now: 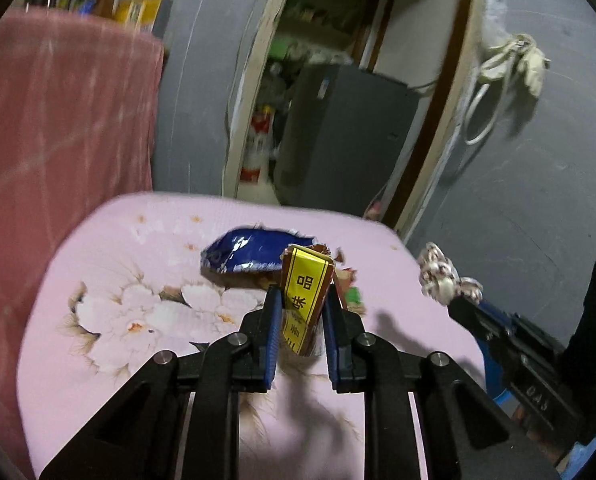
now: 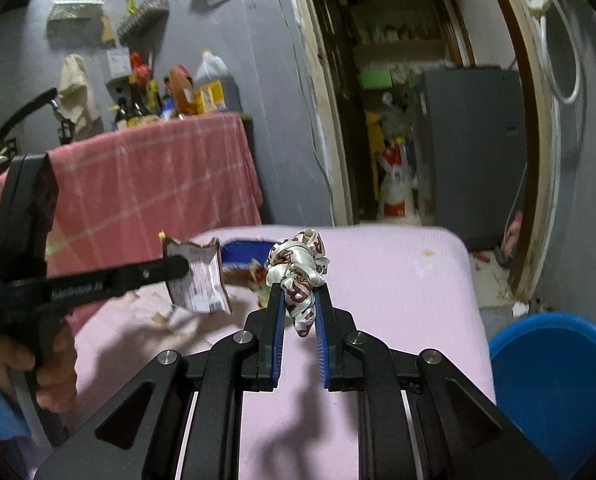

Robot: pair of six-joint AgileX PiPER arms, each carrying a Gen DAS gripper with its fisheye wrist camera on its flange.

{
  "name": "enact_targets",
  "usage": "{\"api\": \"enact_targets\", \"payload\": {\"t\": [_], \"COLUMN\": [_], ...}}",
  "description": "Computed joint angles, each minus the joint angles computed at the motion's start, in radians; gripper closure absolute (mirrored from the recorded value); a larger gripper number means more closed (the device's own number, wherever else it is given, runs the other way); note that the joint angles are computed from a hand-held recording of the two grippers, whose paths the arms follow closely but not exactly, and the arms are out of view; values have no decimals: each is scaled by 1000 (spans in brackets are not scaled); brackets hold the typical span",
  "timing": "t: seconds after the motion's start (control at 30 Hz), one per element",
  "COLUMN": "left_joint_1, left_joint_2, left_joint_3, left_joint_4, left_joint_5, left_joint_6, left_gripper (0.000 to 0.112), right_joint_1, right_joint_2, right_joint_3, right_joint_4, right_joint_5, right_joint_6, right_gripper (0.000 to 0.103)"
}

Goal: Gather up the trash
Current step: 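Carry both wrappers over the blue bucket and open both tools to drop them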

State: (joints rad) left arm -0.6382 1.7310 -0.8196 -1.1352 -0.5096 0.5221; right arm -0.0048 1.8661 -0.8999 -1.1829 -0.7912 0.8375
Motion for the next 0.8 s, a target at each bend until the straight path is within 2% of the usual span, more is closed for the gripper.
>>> {"api": "enact_targets", "payload": {"t": [0.07, 0.17, 0.27, 0.4, 0.5, 0.6, 0.7, 0.8], "left_joint_1": [-78, -140, -180, -257, -281, -278, -267, -245], "left_joint_2": [-9, -3, 2, 41, 93, 156, 234, 314], "left_joint_3": [14, -4, -31, -130, -226, -324, -439, -560], "left_joint_4": [-18, -16, 13, -15, -7, 12, -2, -52], "left_joint_5": [-103, -191, -256, -324, -317, -264, -190, -76], "left_joint_6": [8, 9, 11, 106, 151, 157, 185, 228], "left_gripper": [96, 96, 96, 96, 96, 96, 96, 96], "right_joint_1": [-21, -61, -111, -175, -214, -259, -298, -321], "right_joint_2": [-27, -71, -114, -155, -168, -158, -142, -128], "right_joint_3": [34, 95, 153, 205, 207, 189, 168, 140], "right_joint_4": [38, 123, 217, 323, 357, 382, 406, 412], "right_joint_5": [-46, -115, -185, -240, -241, -229, -189, -126], "right_joint_6": [-44, -140, -228, -319, -330, -321, -307, -281], "right_gripper": [91, 91, 91, 91, 91, 91, 91, 91]}}
